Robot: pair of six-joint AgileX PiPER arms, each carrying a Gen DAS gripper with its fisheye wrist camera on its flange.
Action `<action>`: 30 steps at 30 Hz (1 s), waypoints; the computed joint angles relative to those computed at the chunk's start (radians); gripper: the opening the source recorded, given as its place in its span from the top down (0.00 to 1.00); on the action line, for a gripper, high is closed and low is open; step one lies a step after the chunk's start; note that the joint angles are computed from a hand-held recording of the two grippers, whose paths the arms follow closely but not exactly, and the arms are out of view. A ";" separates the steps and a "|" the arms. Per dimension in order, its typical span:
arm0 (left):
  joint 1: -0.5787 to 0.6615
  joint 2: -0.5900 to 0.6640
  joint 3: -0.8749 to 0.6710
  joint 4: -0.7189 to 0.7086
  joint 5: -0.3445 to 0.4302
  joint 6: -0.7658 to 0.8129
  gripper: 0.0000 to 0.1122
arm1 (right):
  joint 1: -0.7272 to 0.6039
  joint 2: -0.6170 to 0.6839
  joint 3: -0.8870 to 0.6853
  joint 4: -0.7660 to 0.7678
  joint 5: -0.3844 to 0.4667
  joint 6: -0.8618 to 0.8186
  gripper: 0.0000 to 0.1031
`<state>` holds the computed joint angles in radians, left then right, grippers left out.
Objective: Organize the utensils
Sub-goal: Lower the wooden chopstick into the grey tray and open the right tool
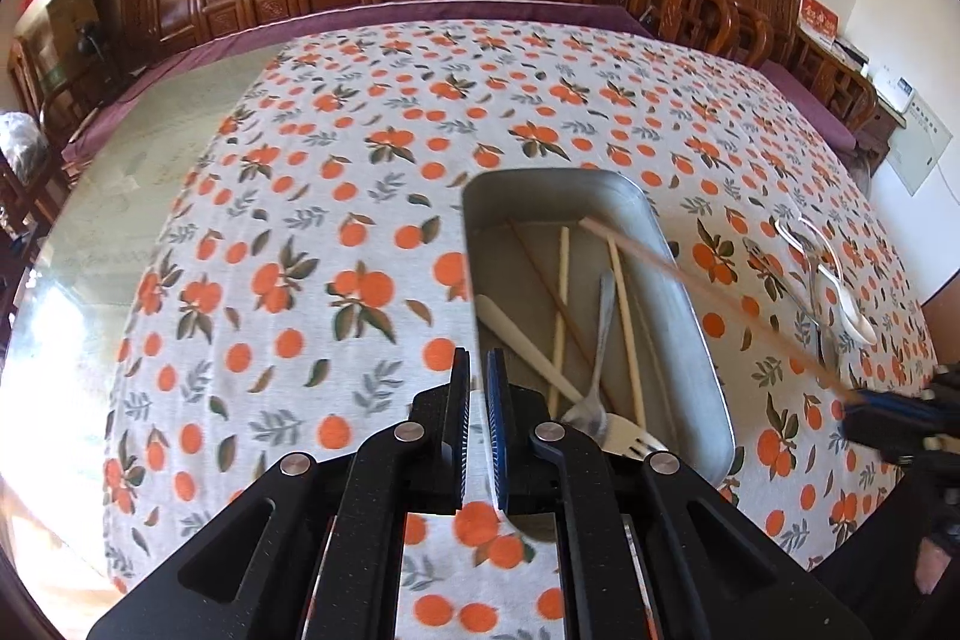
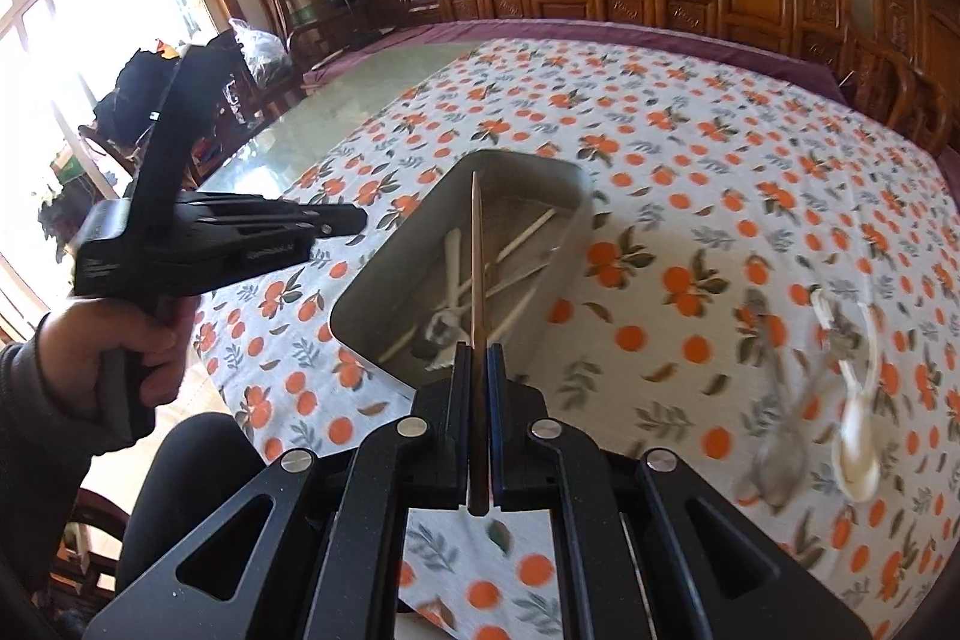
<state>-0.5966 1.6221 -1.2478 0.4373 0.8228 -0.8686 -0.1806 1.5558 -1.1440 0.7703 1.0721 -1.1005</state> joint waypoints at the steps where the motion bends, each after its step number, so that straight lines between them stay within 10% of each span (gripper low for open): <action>1: 0.001 -0.012 0.010 0.003 -0.001 -0.003 0.96 | 0.024 0.013 -0.005 -0.005 -0.014 0.025 0.94; 16: 0.051 -0.124 0.113 -0.006 -0.035 0.021 0.95 | 0.273 0.157 -0.094 -0.144 -0.222 0.357 0.94; 30: 0.051 -0.140 0.108 -0.007 -0.030 0.037 0.95 | 0.300 0.209 -0.093 -0.096 -0.222 0.365 0.89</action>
